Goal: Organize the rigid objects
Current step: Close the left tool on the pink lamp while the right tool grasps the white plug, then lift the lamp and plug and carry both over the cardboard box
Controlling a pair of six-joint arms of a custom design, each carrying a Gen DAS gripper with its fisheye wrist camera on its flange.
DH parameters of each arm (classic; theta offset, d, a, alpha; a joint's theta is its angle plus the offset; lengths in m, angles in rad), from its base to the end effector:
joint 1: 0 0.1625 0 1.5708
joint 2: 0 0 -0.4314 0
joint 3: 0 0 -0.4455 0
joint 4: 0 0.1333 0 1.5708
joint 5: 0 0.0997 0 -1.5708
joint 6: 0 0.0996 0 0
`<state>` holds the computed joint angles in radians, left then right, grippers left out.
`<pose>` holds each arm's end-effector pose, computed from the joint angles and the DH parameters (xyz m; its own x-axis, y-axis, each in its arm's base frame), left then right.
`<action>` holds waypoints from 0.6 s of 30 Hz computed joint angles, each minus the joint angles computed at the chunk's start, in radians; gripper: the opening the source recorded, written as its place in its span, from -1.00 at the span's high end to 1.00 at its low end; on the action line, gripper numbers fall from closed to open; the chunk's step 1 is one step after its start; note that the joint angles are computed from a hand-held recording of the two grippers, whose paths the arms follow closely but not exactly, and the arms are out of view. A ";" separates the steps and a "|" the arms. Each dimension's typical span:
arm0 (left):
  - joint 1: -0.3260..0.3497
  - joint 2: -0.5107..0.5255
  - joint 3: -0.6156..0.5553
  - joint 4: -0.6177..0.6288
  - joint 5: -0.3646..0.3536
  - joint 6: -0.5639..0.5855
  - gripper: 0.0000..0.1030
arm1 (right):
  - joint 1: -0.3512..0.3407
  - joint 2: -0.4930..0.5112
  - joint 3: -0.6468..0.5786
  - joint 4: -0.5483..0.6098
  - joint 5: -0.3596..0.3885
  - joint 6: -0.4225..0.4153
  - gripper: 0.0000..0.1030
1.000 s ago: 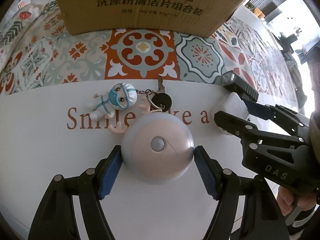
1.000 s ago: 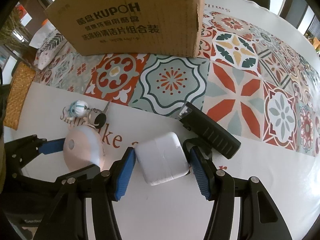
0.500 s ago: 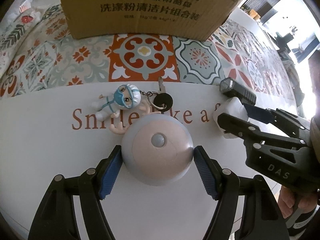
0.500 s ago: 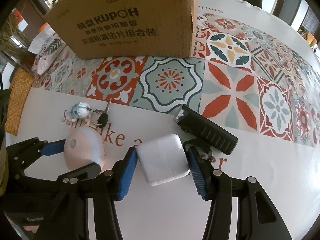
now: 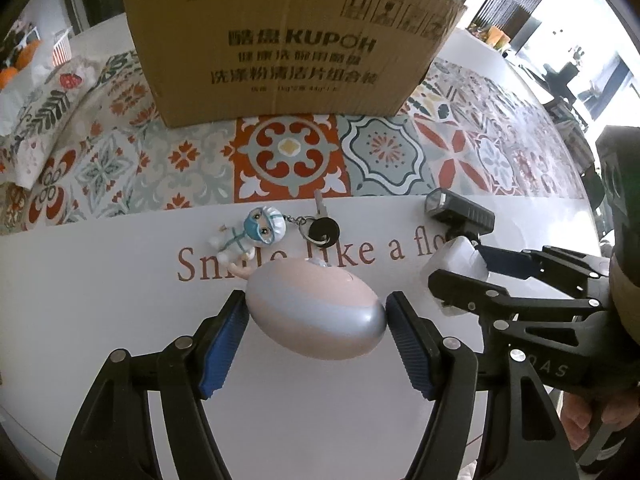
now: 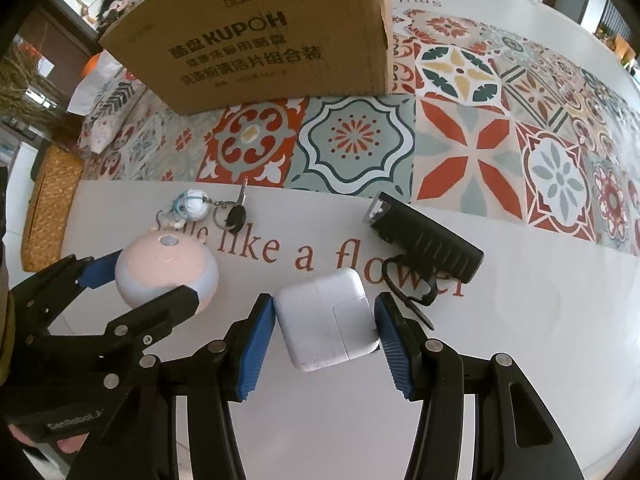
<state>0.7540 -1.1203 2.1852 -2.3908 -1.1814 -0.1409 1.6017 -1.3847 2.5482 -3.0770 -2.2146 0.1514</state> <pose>-0.2314 -0.4520 0.0476 -0.6599 0.6368 -0.3987 0.6207 0.7611 0.1883 0.0851 -0.3745 0.1359 -0.8008 0.3169 0.5082 0.0927 0.9040 -0.4175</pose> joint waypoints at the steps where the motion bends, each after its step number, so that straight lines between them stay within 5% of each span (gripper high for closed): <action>1: -0.002 -0.004 0.003 -0.004 0.005 0.003 -0.35 | 0.008 0.002 0.000 -0.003 -0.011 0.002 -0.02; 18: -0.008 -0.055 -0.002 -0.060 0.075 0.058 -0.34 | 0.119 0.046 -0.048 -0.062 -0.112 0.049 -0.02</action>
